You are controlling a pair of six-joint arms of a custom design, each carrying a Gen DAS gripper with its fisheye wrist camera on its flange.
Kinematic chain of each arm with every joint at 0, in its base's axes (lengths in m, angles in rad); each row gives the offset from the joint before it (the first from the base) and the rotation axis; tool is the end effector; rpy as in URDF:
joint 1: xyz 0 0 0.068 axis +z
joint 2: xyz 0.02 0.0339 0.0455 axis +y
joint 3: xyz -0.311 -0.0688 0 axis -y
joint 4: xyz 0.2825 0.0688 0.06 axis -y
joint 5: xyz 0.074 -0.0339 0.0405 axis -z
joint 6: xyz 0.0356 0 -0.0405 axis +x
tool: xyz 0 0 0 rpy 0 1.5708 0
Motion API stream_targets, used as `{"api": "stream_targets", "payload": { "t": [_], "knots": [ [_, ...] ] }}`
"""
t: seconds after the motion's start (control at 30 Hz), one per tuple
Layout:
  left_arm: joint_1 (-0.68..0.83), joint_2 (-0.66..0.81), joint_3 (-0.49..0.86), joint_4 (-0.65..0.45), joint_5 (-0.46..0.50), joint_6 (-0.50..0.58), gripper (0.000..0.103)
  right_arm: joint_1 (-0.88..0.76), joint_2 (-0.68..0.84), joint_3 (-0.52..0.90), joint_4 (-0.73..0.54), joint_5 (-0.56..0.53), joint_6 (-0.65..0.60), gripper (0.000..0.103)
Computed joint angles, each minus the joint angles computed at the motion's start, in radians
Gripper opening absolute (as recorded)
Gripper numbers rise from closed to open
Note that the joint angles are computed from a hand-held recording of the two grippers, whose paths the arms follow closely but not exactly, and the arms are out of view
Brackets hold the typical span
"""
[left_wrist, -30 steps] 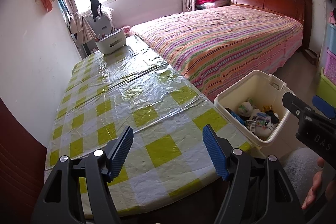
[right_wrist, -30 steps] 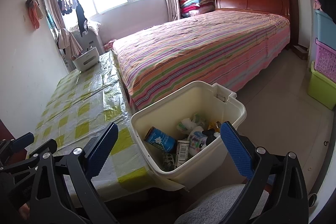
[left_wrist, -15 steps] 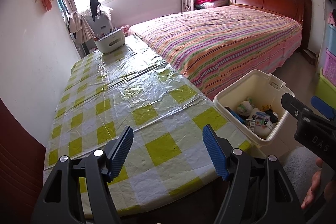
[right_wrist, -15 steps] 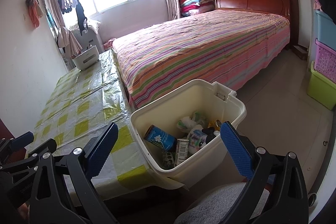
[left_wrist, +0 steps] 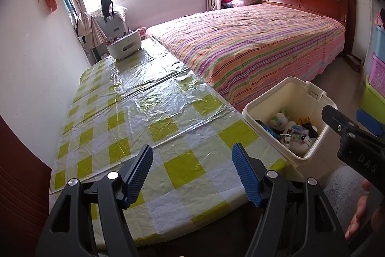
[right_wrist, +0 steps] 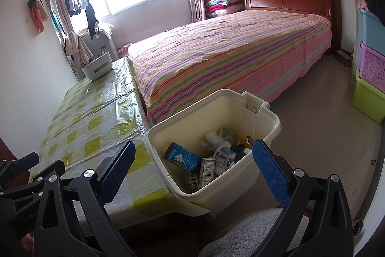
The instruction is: Collect trash
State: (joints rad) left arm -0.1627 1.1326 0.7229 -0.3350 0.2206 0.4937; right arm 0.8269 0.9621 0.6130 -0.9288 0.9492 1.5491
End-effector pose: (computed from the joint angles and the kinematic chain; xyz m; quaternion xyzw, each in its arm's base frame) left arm 0.2464 -0.0483 0.2639 0.3353 0.8475 -0.0337 0.4101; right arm 0.1266 0.0948 0.2377 0.3733 0.7996 -0.0485 0.4679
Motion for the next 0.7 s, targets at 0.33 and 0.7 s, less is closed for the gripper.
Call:
{"api": "stream_targets", "payload": {
  "t": [0.33, 0.7],
  "knots": [
    [0.003, -0.002, 0.006, -0.011, 0.007, -0.009, 0.067, 0.005, -0.001, 0.0, -0.006, 0.001, 0.005, 0.096],
    [-0.004, -0.012, 0.002, -0.017, 0.01, -0.004, 0.067, 0.016, 0.003, 0.02, -0.039, 0.003, 0.027, 0.096]
  ]
}}
